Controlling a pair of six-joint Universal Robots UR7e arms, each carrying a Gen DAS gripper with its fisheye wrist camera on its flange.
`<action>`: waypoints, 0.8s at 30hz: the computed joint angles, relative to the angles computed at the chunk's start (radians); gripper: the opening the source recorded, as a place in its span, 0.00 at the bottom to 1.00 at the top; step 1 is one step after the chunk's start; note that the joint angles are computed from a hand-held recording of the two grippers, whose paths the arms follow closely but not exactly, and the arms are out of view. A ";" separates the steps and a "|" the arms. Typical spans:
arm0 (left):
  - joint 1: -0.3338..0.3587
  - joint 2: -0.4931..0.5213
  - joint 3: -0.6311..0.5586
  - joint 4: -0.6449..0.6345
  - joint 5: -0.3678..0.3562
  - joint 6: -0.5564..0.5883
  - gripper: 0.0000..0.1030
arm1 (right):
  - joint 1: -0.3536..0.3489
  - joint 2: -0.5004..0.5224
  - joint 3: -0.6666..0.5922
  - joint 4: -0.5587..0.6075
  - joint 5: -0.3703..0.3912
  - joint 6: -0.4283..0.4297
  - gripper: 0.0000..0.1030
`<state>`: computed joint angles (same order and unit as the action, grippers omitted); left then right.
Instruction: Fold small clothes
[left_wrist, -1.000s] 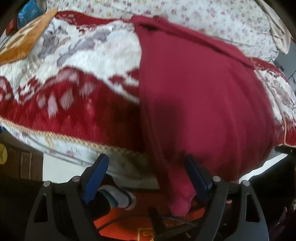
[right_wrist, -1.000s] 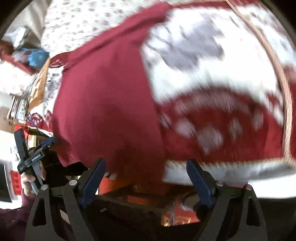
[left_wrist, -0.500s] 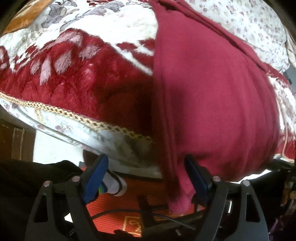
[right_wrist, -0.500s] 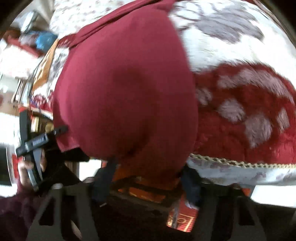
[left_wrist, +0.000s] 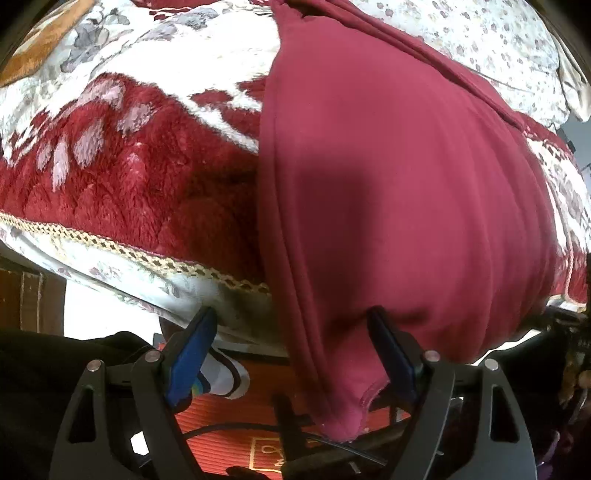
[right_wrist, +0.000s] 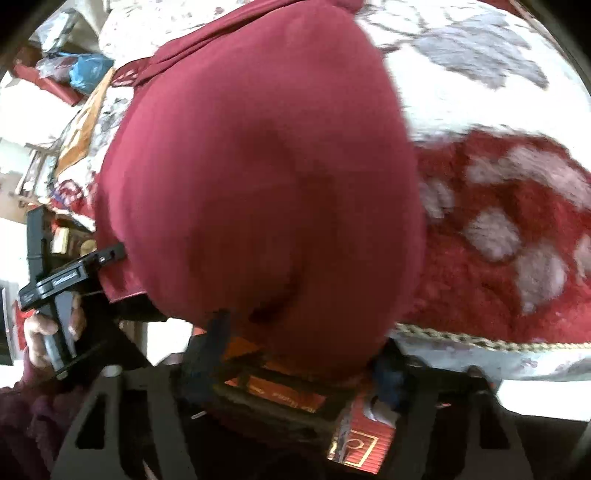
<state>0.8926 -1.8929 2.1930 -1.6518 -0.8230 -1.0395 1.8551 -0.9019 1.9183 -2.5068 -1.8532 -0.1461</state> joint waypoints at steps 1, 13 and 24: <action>0.000 0.004 -0.005 0.009 0.001 -0.002 0.79 | -0.003 -0.003 0.001 -0.002 -0.004 0.004 0.38; -0.008 0.006 0.013 -0.006 -0.012 0.012 0.22 | 0.021 -0.002 -0.002 0.004 0.062 -0.057 0.17; -0.109 -0.100 -0.043 -0.039 -0.032 0.045 0.06 | -0.007 -0.079 -0.033 -0.010 0.367 -0.068 0.17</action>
